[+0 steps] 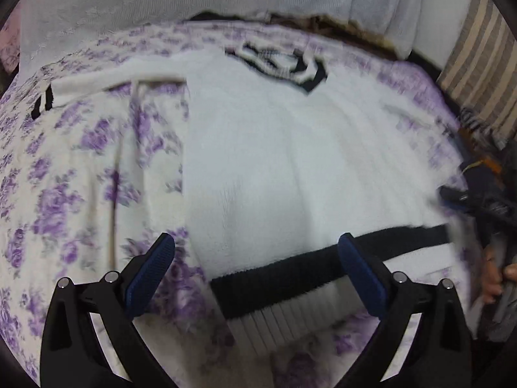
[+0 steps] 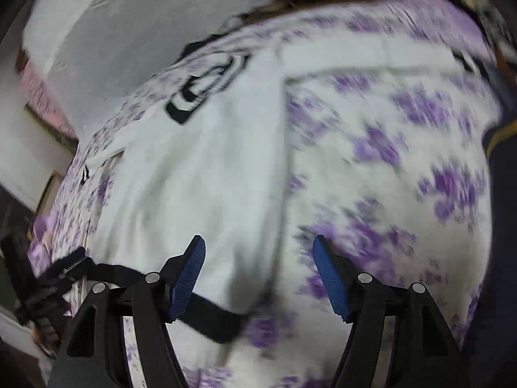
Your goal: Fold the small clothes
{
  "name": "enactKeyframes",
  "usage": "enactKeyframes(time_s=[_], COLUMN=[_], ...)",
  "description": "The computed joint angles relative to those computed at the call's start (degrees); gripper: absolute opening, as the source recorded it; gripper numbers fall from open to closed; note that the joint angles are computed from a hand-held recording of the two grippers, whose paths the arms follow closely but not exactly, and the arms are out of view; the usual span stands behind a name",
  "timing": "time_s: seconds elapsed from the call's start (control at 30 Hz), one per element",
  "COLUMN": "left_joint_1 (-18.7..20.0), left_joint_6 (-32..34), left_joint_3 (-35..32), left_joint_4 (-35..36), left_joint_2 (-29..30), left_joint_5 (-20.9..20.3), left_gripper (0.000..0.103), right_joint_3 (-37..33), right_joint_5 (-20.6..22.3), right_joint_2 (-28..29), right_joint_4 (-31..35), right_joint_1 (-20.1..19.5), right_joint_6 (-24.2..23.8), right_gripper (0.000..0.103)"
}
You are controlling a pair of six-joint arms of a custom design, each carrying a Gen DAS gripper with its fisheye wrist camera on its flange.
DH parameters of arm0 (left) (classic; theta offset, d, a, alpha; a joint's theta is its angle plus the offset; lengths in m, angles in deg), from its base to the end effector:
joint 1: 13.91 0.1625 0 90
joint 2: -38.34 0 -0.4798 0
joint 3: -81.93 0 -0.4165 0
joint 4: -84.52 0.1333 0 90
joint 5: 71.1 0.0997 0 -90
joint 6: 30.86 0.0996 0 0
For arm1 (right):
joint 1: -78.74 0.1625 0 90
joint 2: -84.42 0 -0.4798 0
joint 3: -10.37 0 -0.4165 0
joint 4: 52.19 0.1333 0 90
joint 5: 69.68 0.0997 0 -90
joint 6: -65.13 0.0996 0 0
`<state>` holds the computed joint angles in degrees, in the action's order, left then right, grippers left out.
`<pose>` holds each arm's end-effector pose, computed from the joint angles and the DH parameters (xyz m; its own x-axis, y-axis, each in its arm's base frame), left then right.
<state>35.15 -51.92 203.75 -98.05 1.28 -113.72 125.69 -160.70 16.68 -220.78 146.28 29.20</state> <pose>-0.1905 -0.5349 -0.0164 -0.7718 0.0746 -0.6315 0.3985 0.8307 -0.3888 -0.1075 -0.6042 0.2651 -0.9375 -0.1486 0.3147 -0.2750 0.8705 -0.4082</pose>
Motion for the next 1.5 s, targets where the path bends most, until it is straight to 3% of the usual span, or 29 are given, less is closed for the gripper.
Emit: enactKeyframes(time_s=[0.07, 0.1, 0.13, 0.17, 0.2, 0.3, 0.37, 0.43, 0.53, 0.63, 0.7, 0.8, 0.87, 0.97, 1.0, 1.03, 1.13, 1.2, 1.3, 1.4, 1.47, 1.5], left_joint_1=[1.5, 1.2, 1.2, 1.2, 1.3, 1.0, 1.4, 1.3, 0.2, -1.4, -0.9, 1.9, 3.8, 7.8, 8.1, 7.8, 7.7, 7.5, 8.4, 10.0, 10.8, 11.3], left_joint_6=[-2.6, -2.2, -1.2, -1.7, -1.7, -1.6, 0.4, 0.0, -2.9, 0.9, 3.0, 4.7, 3.8, -1.3, -1.8, -0.7, -0.3, 0.7, 1.2, 0.4, 0.3, 0.3], left_joint_3=[-1.3, -0.7, -0.4, -0.6, -0.7, -0.5, 0.6, 1.6, 2.2, 0.7, -2.9, -9.4, -13.4, -19.7, -20.0, -19.6, -20.1, -21.8, -27.1, -33.2, -35.9, -37.3], left_joint_4=[3.8, 2.0, 0.5, 1.4, 1.5, 1.8, 0.1, -0.1, 2.9, 0.6, -0.3, 0.0, 3.6, 13.8, 14.6, 13.5, 14.3, 14.0, 15.0, 18.6, 20.8, 22.0], left_joint_2=[0.8, 0.8, 1.0, 0.9, 0.9, 0.9, 0.6, 0.0, -2.6, -2.7, -2.1, 0.0, 1.8, 4.5, 4.5, 4.0, 2.1, 2.1, 3.1, 4.6, 5.9, 6.7], left_joint_5=[-1.0, -0.5, -0.5, -0.5, -0.4, 0.1, -0.3, -1.3, -2.0, 1.7, 2.1, -3.1, -4.9, -4.8, -4.6, -4.6, -5.1, -2.4, 0.2, -0.6, 0.6, 1.0], left_gripper=[0.099, 0.099, 0.099, 0.099, 0.099, 0.099, 0.099, 0.099, 0.098, 0.098, 0.098, 0.098, 0.098, 0.098, 0.098, 0.098, 0.098, 0.098, 0.098, 0.098, 0.098, 0.098], right_joint_3=[0.1, 1.4, 2.4, 2.3, 2.2, 4.0, 3.4, 2.2, 1.4, 0.1, -2.1, -7.3, -11.4, -16.3, -18.0, -18.1, -19.1, -19.7, -24.1, -33.0, -36.4, -36.9], right_joint_5=[1.6, 2.1, 3.3, 4.3, 4.6, 3.6, 0.7, 1.9, 1.3, 1.5, 2.8, 3.7, 2.6, -3.4, -3.6, -2.6, -5.8, -5.9, -7.8, -11.2, -10.0, -8.9], right_joint_2=[0.5, 0.4, 0.0, 0.1, 0.9, 1.3, 1.2, 1.2, -0.9, -1.3, -0.6, 3.7, 7.9, 13.8, 14.9, 14.6, 12.9, 12.3, 13.9, 17.7, 18.2, 17.8], right_joint_4=[1.0, -1.3, -1.1, 1.1, 1.7, -2.4, -2.1, 1.5, 6.4, 4.1, 4.5, 5.4, 8.7, 11.1, 13.5, 13.7, 16.0, 14.2, 11.9, 20.2, 28.3, 31.1], right_joint_1=[-0.9, -1.0, -1.1, -1.0, -0.2, 0.7, 0.9, -0.1, 0.3, 3.5, 5.4, 8.3, 9.5, 10.2, 9.4, 9.2, 10.5, 11.6, 13.5, 13.7, 12.4, 11.7], right_joint_6=[-0.2, -1.7, -4.0, -5.0, -4.5, -6.0, -6.7, -10.0, -7.8, -8.2, -6.9, -3.7, -1.0, 2.1, 3.7, 4.0, 6.6, 5.2, 5.0, 12.0, 19.1, 19.7], right_gripper=[0.069, 0.062, 0.052, 0.026, 0.018, 0.014, 0.014, 0.014, 0.027, 0.034, 0.048, 0.049, 0.050, 0.054, 0.054, 0.054, 0.059, 0.071, 0.077, 0.077, 0.077, 0.077])
